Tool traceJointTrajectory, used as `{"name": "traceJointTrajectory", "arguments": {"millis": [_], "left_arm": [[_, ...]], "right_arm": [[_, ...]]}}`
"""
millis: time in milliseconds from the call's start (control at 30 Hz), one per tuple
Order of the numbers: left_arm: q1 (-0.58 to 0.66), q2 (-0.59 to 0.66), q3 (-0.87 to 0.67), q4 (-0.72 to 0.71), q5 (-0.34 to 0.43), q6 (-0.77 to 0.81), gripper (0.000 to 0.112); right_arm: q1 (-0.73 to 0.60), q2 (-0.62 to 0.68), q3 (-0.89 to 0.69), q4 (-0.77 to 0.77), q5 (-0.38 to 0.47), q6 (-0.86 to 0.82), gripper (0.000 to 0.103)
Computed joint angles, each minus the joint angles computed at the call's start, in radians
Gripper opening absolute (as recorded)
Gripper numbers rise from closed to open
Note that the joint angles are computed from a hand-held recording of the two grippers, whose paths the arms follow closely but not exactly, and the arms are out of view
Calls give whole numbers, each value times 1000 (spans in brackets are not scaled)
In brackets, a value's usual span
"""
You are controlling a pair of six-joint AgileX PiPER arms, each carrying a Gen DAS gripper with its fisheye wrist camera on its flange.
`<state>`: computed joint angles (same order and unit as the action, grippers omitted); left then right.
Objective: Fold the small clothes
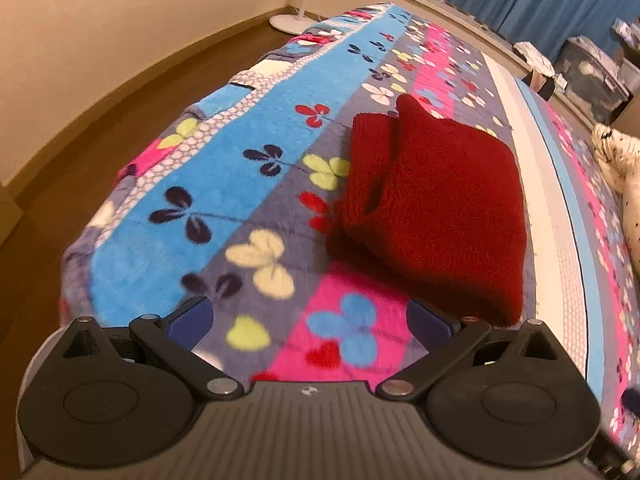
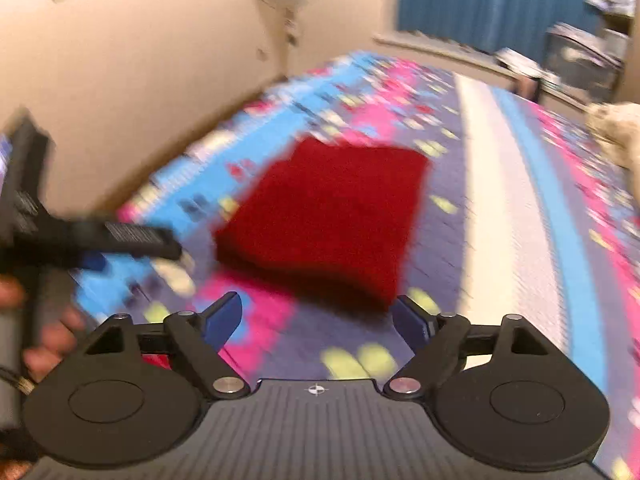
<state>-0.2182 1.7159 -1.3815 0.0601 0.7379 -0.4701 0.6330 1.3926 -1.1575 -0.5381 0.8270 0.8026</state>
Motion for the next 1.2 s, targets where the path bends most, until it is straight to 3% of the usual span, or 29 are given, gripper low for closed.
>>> {"name": "traceJointTrajectory", "arguments": {"millis": [233, 467, 767, 1200], "left_arm": [[-136, -118, 24, 195, 98, -124, 103], [-204, -175, 52, 235, 128, -155, 103], [-206, -94, 0, 225, 136, -131, 103], [-144, 116, -167, 156, 171, -67, 103]], "right_arm": [[73, -152, 125, -62, 8, 135, 84], [37, -190, 142, -44, -20, 117, 84], [-55, -154, 129, 43, -63, 17, 84], [-198, 41, 14, 200, -120, -237, 84]]}}
